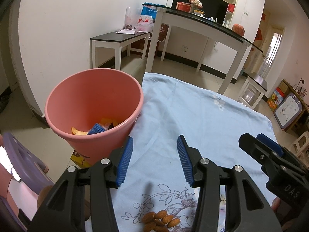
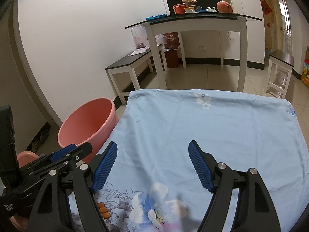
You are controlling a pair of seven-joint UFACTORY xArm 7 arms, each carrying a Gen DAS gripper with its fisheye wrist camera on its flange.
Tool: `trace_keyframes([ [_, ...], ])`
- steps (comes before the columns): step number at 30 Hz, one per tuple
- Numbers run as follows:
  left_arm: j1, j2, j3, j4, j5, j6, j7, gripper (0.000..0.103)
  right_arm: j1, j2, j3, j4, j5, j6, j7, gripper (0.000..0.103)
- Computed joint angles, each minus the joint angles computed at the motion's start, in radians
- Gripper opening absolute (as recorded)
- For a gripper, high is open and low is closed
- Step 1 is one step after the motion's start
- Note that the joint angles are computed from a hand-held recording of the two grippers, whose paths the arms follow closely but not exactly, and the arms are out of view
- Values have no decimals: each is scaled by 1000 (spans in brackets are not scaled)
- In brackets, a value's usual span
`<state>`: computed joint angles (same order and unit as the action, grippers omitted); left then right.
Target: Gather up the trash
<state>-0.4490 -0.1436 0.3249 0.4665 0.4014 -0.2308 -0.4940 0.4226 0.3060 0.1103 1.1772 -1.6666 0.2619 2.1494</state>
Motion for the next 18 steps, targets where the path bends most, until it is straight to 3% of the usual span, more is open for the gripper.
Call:
trace_keyframes([
  [18,24,4,-23,-1,17,-3,-19,48,1,4,-2,2,-3,-1,5,75],
])
